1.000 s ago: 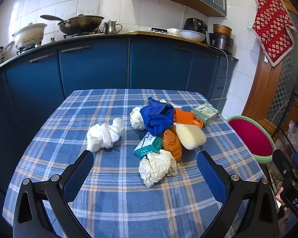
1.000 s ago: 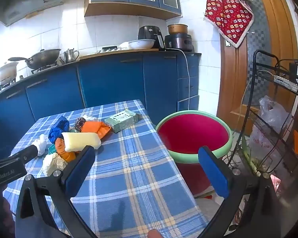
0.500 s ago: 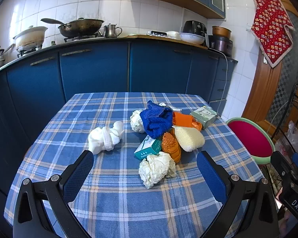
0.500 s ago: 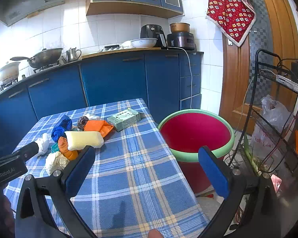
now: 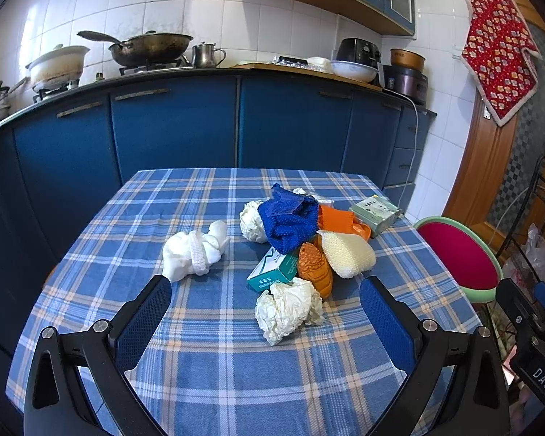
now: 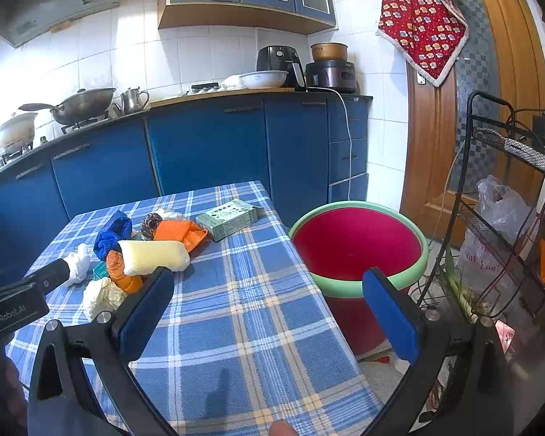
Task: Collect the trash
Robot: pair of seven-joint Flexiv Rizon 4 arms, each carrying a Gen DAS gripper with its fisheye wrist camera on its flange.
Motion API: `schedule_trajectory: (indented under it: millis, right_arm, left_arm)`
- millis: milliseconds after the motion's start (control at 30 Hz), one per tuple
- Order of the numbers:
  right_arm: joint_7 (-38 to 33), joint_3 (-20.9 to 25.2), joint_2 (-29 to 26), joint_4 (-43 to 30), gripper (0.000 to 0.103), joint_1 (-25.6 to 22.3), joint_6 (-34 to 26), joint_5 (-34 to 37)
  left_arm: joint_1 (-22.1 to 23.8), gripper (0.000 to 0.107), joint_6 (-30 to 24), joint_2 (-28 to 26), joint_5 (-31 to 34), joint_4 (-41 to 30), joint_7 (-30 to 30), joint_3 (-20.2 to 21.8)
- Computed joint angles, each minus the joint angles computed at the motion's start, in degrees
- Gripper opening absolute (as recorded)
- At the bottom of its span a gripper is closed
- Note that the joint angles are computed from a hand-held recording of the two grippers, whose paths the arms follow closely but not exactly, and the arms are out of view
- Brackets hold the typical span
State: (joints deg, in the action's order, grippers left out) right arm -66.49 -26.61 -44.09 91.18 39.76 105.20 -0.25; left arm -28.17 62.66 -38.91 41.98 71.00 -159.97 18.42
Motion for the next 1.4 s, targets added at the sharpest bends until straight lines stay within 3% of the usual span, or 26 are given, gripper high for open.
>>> schedule_trajectory:
  millis: [1400]
  right_arm:
    - [-0.6, -0.1, -0.2, -0.2, 0.102, 0.1, 0.1, 0.4]
  left_arm:
    - [0.4, 0.103, -0.3, 0.0, -0.5, -0.2, 0.7, -0.5]
